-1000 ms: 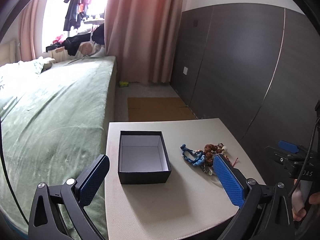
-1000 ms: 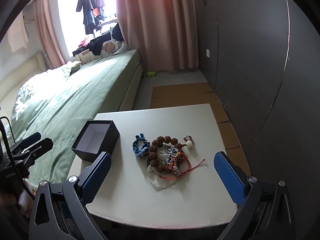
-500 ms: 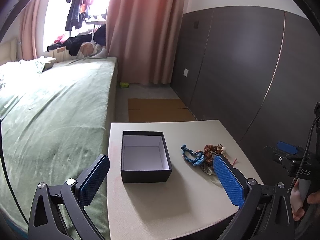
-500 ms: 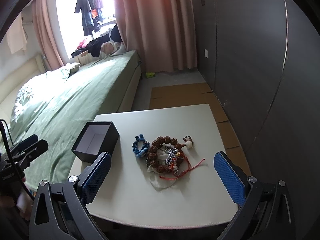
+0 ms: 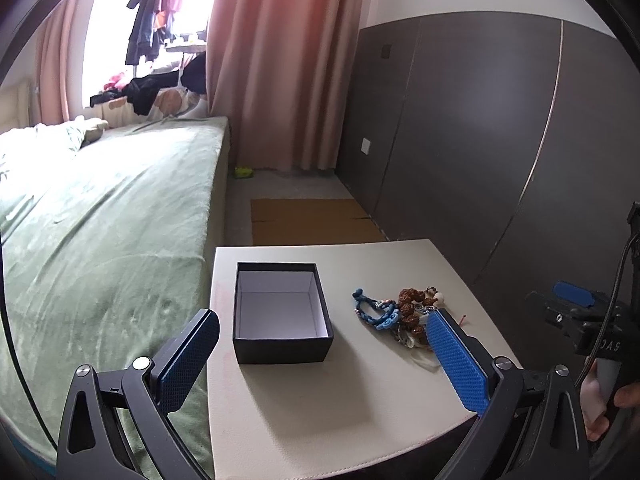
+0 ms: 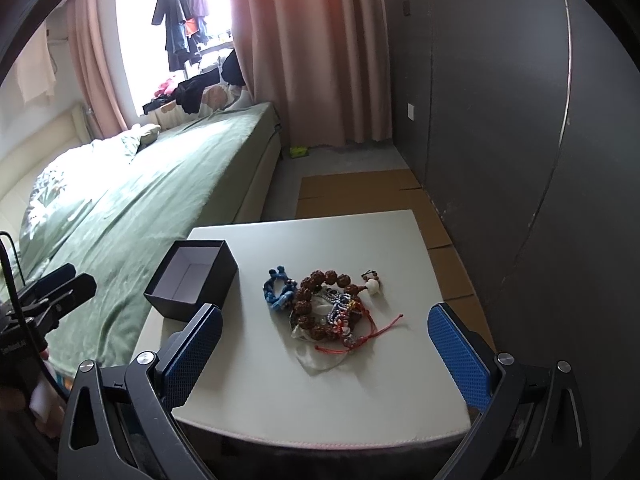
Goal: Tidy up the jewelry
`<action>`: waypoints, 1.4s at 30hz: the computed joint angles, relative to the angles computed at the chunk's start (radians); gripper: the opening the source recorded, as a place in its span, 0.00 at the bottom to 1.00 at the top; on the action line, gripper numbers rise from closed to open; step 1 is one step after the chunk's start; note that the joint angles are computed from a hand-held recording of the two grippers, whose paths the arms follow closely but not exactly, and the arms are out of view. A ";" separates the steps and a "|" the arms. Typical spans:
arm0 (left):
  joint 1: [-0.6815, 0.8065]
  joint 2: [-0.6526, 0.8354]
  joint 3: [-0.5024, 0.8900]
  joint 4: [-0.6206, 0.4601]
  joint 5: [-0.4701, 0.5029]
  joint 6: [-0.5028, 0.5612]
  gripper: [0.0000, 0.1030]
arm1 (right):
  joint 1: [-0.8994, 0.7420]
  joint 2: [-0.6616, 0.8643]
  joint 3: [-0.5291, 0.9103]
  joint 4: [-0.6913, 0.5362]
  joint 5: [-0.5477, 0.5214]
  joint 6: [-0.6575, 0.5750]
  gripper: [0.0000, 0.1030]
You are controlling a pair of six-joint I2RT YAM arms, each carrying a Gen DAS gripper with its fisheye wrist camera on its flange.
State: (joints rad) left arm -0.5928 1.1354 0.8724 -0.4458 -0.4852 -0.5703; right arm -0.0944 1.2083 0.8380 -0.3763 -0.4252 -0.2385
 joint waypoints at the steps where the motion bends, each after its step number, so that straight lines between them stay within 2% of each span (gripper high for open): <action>1: -0.002 0.006 0.003 0.001 0.001 0.000 1.00 | -0.004 0.000 0.001 0.000 -0.004 0.000 1.00; 9: 0.009 0.048 0.027 0.020 0.019 0.001 1.00 | -0.029 0.036 0.033 -0.016 -0.029 0.008 1.00; 17: 0.027 0.160 0.071 0.105 0.065 0.011 0.98 | -0.089 0.130 0.104 -0.024 -0.085 0.077 1.00; 20: 0.044 0.215 0.091 0.152 0.104 0.012 0.94 | -0.107 0.180 0.139 -0.023 -0.096 0.120 1.00; 24: 0.075 0.332 0.144 0.217 0.181 0.025 0.82 | -0.119 0.258 0.191 -0.012 -0.114 0.190 1.00; 28: 0.098 0.447 0.209 0.229 0.250 0.022 0.67 | -0.110 0.336 0.235 -0.008 -0.106 0.256 1.00; 30: 0.107 0.502 0.237 0.235 0.280 0.017 0.64 | -0.103 0.382 0.257 -0.021 -0.100 0.288 1.00; 36: 0.112 0.648 0.339 0.170 0.303 0.021 0.46 | -0.099 0.494 0.317 -0.062 -0.089 0.350 0.97; 42: 0.103 0.735 0.401 0.145 0.323 0.039 0.44 | -0.099 0.553 0.345 -0.087 -0.107 0.352 0.97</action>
